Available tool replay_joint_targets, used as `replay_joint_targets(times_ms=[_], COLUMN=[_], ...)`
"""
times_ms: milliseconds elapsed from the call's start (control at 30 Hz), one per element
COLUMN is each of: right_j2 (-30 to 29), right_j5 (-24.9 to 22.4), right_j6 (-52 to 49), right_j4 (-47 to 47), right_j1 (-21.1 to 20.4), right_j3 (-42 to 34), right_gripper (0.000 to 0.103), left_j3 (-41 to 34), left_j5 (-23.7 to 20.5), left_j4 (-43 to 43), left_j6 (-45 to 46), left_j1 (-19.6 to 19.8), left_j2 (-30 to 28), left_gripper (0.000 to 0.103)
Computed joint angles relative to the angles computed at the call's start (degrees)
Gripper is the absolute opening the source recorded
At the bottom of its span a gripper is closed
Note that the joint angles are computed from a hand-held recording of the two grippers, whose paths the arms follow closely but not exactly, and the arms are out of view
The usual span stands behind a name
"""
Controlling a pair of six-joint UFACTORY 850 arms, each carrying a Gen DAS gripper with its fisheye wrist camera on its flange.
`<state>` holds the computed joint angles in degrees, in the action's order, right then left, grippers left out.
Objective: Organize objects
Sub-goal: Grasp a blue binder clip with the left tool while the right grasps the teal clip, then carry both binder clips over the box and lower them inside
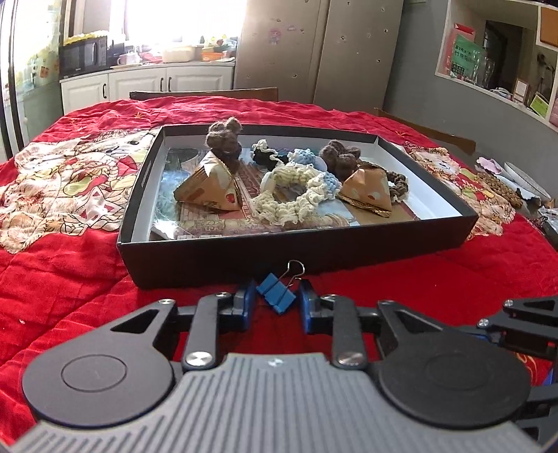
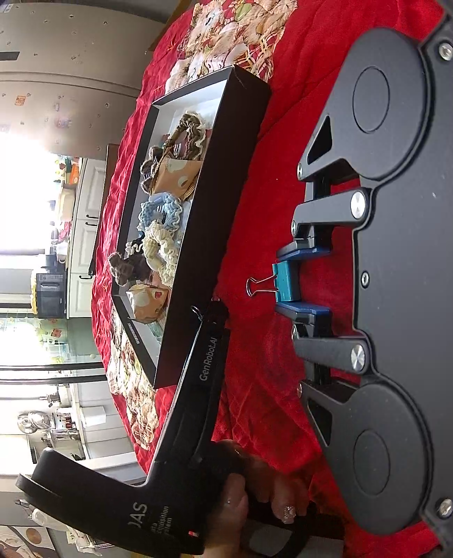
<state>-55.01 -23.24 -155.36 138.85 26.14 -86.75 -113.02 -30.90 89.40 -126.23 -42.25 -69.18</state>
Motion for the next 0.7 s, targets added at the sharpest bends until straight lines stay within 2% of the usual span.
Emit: replay_joint_targets(times_ms=[700], right_j2=[1.7], right_j5=[-0.9], right_j6=[-2.4], right_j4=[2.3], right_j1=[-0.3], right_j3=[2.0], right_gripper=[0.024], left_j3=[5.6], left_j5=[2.1], left_j4=[7.0], left_j6=[-4.8], left_j1=[-0.8], left_j2=[3.5], left_gripper=[0.030])
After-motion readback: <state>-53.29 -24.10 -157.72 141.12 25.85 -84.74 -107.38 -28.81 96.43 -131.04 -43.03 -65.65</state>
